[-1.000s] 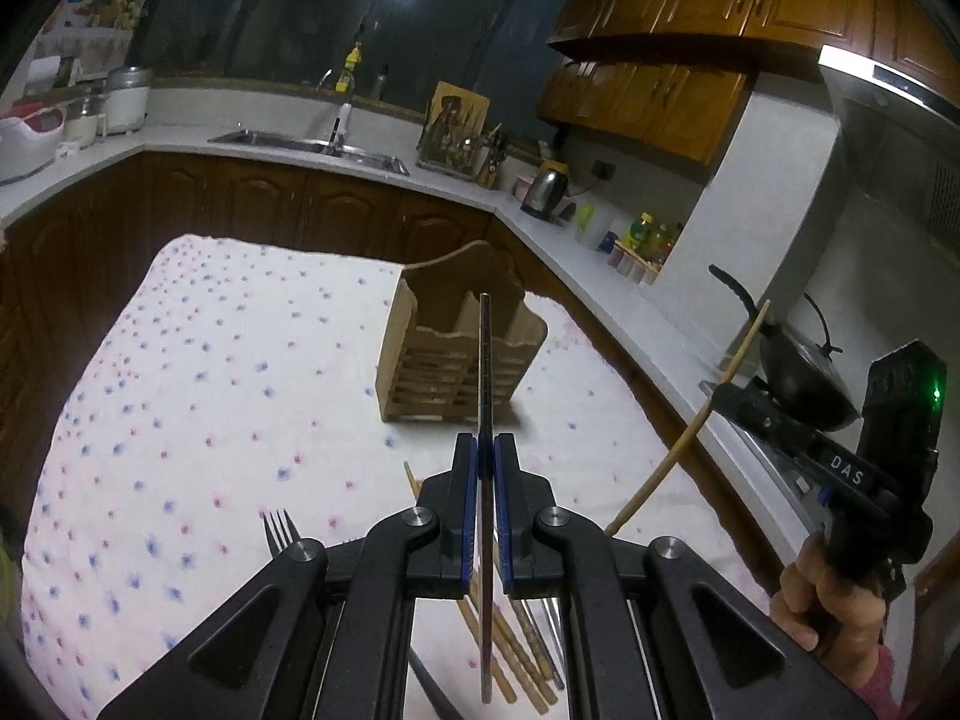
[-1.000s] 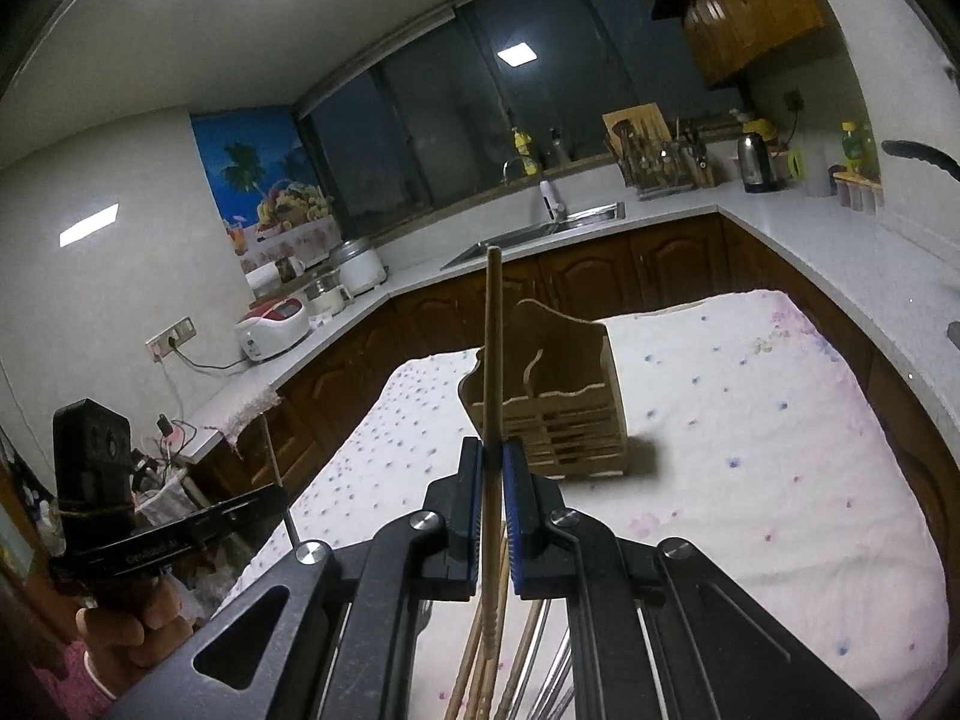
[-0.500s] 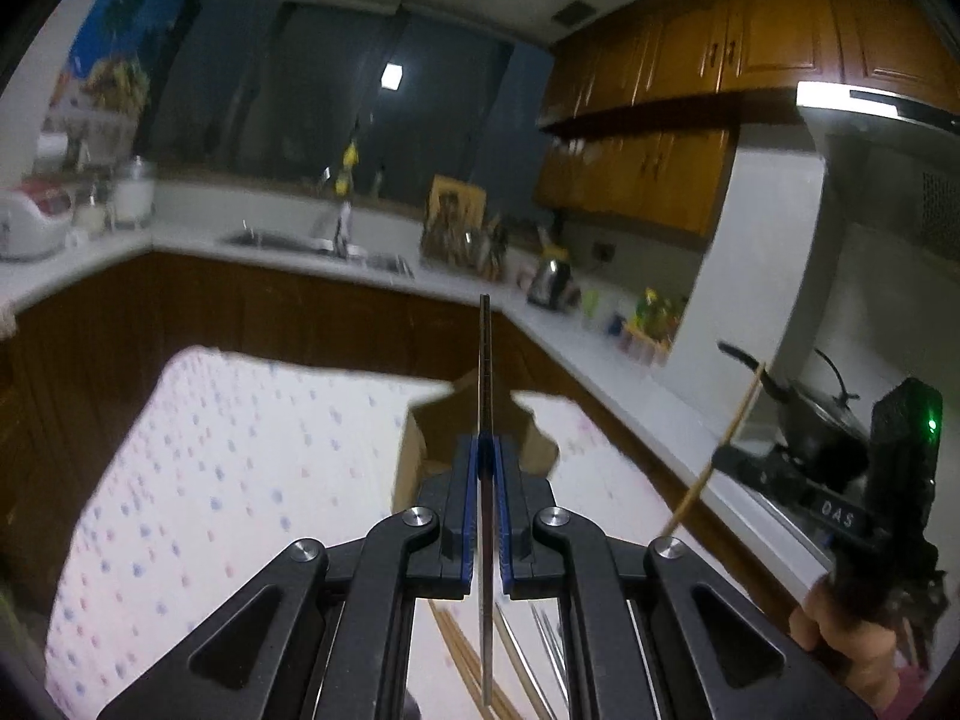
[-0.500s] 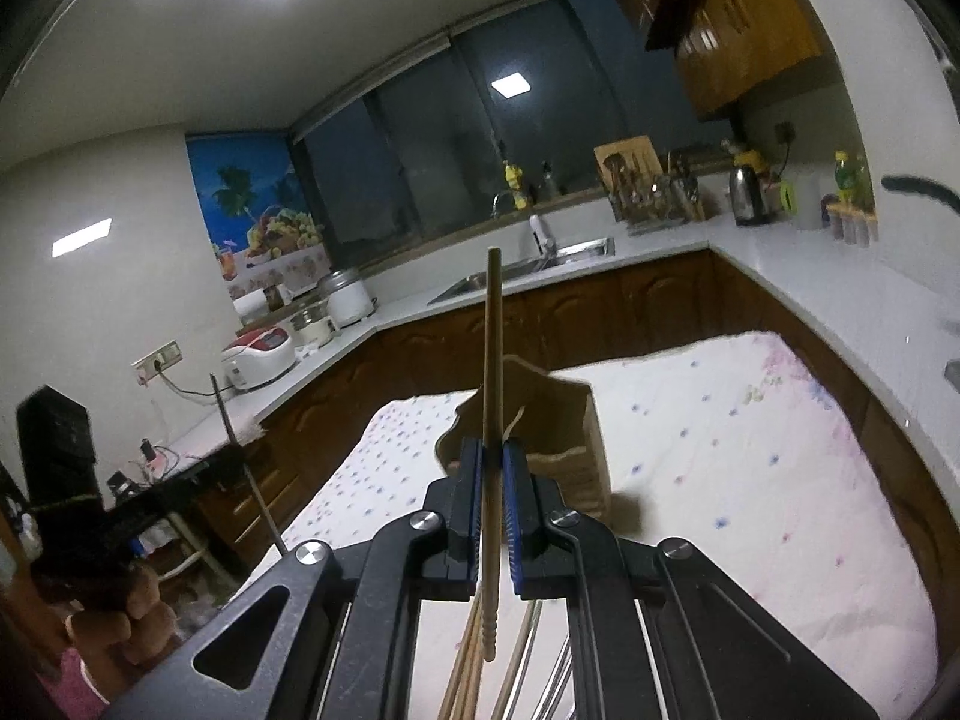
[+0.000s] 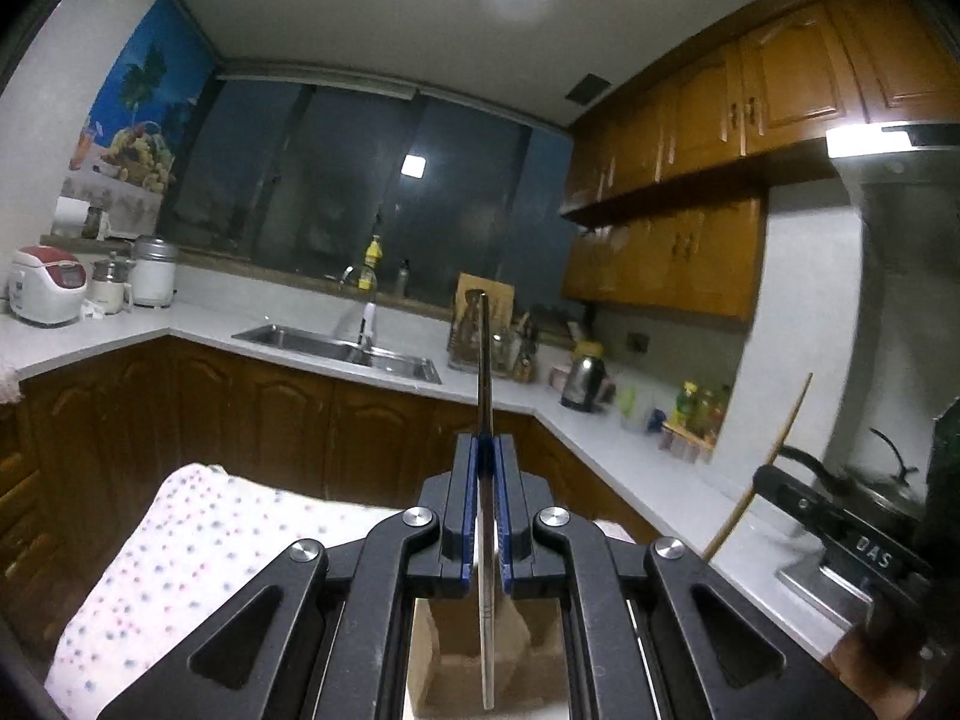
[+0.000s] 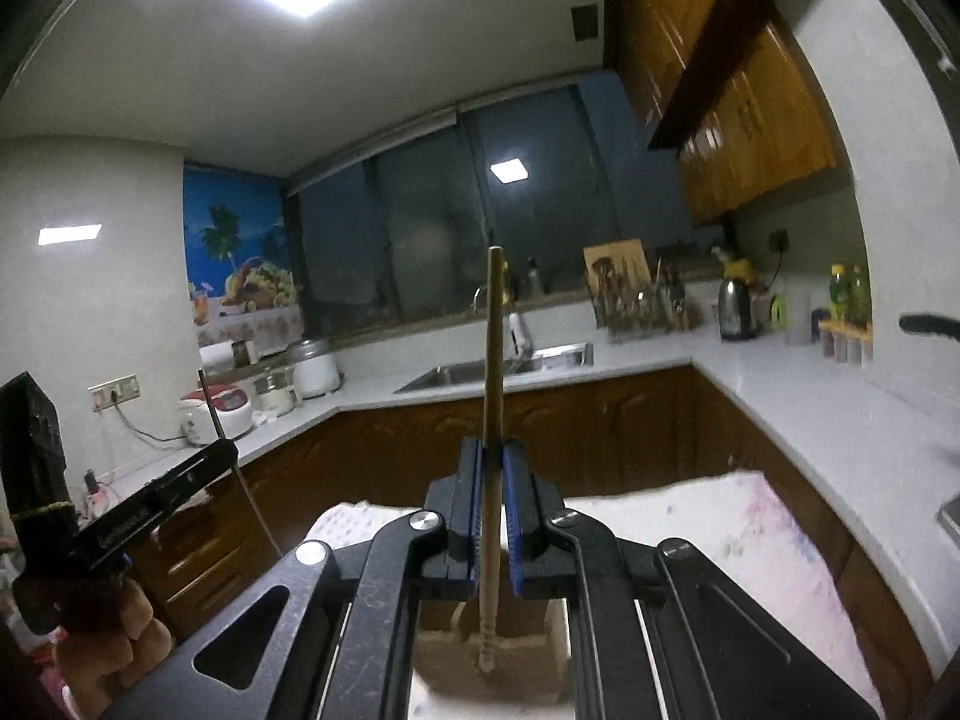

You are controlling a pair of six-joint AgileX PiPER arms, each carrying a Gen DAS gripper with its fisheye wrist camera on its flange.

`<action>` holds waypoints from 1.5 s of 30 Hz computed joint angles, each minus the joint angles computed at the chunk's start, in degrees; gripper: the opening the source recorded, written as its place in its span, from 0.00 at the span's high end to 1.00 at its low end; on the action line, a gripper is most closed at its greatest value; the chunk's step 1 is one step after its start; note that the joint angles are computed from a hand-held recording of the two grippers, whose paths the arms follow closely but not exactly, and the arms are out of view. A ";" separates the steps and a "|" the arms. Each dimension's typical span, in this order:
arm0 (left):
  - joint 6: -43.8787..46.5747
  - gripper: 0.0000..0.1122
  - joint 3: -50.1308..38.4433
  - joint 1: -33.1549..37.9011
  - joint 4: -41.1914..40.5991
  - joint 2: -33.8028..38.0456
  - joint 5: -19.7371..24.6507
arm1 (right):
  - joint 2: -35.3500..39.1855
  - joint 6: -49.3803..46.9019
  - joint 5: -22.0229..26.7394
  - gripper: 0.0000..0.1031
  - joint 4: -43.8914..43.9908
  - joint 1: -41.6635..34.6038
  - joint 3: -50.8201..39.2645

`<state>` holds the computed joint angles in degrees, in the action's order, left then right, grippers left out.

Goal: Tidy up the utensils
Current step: 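Lower the metal chopstick into the wooden holder and open the left tool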

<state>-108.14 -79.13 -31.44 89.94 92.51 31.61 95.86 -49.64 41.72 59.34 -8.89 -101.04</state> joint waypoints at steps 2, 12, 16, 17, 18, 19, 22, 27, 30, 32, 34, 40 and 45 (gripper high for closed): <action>-3.56 0.97 -1.96 0.90 3.10 3.49 -0.04 | 2.31 -0.54 -1.95 0.93 0.28 0.99 -2.04; -2.79 0.97 -17.66 1.49 2.70 21.12 2.67 | 11.38 -0.17 -6.04 0.93 -0.72 3.58 -5.46; -0.40 0.97 -21.27 1.31 1.11 25.86 2.61 | 13.57 0.40 -7.07 0.93 -1.58 4.22 -4.43; 0.10 0.97 -22.09 1.45 0.19 26.90 2.29 | 13.88 0.34 -7.16 0.93 -1.52 4.27 -4.20; 1.69 0.97 -22.89 1.80 -1.54 27.15 1.91 | 14.37 0.65 -7.02 0.93 -1.71 4.35 -4.38; 2.12 0.97 -23.57 1.93 -2.40 28.03 1.71 | 14.76 1.05 -7.00 0.93 -2.06 4.56 -4.18; 3.42 0.97 -24.24 2.58 -4.85 28.82 0.78 | 15.70 1.95 -6.92 0.93 -3.23 5.11 -4.38; 14.21 0.97 -27.34 4.86 -16.65 28.35 -1.14 | 17.12 5.97 -5.28 0.93 -7.69 6.08 -6.00; 20.64 0.97 -26.49 6.49 -23.86 25.60 -2.50 | 17.20 6.98 -5.14 0.93 -8.31 5.90 -5.84; 25.50 0.97 -26.59 7.17 -28.58 24.12 -2.57 | 17.97 8.76 -3.51 0.93 -9.34 5.44 -7.61; 28.61 0.96 -26.68 7.52 -31.58 23.61 -2.47 | 18.32 9.99 -2.77 0.93 -10.51 5.26 -8.58; 37.78 0.96 -30.71 8.52 -39.81 23.82 -1.20 | 19.83 14.39 0.07 0.93 -13.63 4.72 -12.03; 43.34 0.96 -33.24 9.41 -44.54 24.48 -0.33 | 20.52 15.91 1.71 0.90 -14.89 4.46 -13.61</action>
